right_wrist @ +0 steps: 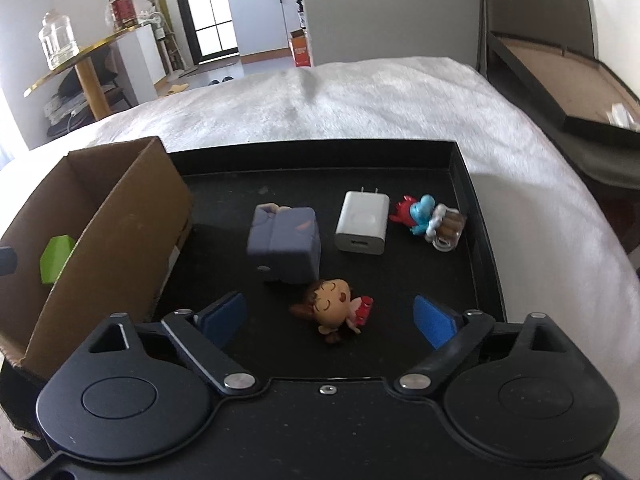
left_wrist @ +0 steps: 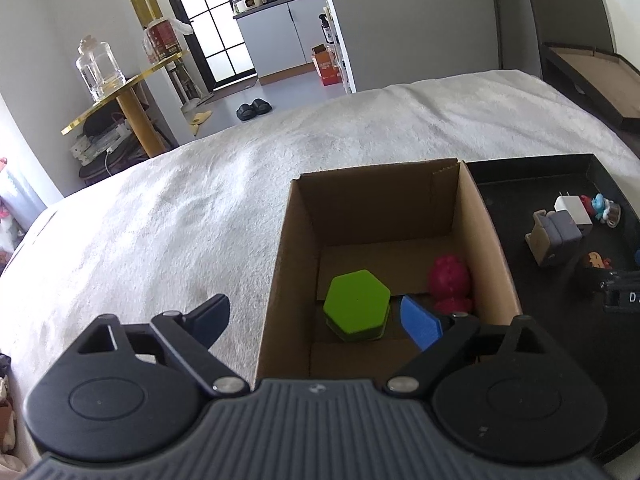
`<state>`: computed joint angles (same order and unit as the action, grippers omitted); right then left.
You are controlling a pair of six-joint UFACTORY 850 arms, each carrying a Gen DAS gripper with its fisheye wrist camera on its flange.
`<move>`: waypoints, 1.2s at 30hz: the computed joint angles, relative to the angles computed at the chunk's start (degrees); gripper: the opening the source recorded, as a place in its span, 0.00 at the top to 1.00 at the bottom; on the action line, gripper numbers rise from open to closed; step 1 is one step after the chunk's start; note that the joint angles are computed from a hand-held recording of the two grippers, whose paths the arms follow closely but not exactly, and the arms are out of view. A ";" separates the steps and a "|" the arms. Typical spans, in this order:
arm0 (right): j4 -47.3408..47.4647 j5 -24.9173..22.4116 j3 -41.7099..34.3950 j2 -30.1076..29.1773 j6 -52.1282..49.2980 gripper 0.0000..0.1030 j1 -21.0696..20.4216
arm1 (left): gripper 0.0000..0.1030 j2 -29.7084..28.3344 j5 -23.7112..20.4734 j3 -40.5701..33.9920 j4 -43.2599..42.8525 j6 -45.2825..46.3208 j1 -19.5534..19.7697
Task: Organize rigid objects
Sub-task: 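Move the right gripper to the small doll figure and close on it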
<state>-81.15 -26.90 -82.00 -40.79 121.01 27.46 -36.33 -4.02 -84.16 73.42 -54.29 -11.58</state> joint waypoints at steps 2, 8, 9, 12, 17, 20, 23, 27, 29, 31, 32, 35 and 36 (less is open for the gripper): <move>-1.06 0.70 0.24 -0.17 2.11 0.02 -0.30 | 0.11 -0.10 -0.54 -0.11 2.01 -2.05 -0.18; 3.68 -0.23 -1.91 -2.11 -2.56 0.02 -0.83 | 0.10 -0.53 -2.64 -0.58 6.55 -6.55 -0.68; 3.65 -0.14 -2.13 -2.32 -2.55 0.02 -0.93 | 0.10 -0.63 -2.82 -0.74 5.55 -5.61 -0.70; 4.89 -0.72 -3.32 -3.27 -4.27 0.03 -1.04 | 0.10 -0.85 -3.13 -0.94 3.67 -3.60 -0.81; 4.08 -1.64 -4.22 -4.13 -5.11 0.25 -0.98 | 0.10 -0.85 -3.19 -0.88 5.12 -4.62 -0.89; 5.10 -0.06 -4.06 -4.03 -6.52 0.55 -1.38 | 0.10 -0.82 -3.25 -0.79 6.85 -6.60 -0.79; 3.07 -0.22 -2.89 -3.26 -5.34 0.55 -1.03 | 0.10 -0.64 -3.05 -0.58 7.27 -7.51 -0.73; 2.40 -1.33 -1.99 -2.35 -5.03 0.59 -0.42 | 0.10 -0.29 -2.36 -0.18 8.96 -9.25 -0.51; 2.58 -1.43 -1.60 -1.78 -4.99 0.59 -0.28 | 0.10 -0.05 -1.86 0.07 11.29 -11.78 -0.29; 2.26 -1.70 -1.50 -1.45 -5.08 0.59 -0.22 | 0.10 0.03 -1.58 0.10 11.74 -12.51 -0.14; 2.13 -1.83 -1.59 -1.41 -5.40 0.59 -0.18 | 0.10 0.07 -1.40 0.13 11.66 -12.62 -0.08; 1.96 -2.60 -1.84 -1.19 -5.97 0.59 0.12 | 0.10 0.31 -0.92 0.42 13.80 -15.05 0.25; 1.62 -2.63 -1.97 -1.16 -5.75 0.59 0.19 | 0.10 0.36 -0.81 0.48 13.91 -15.24 0.35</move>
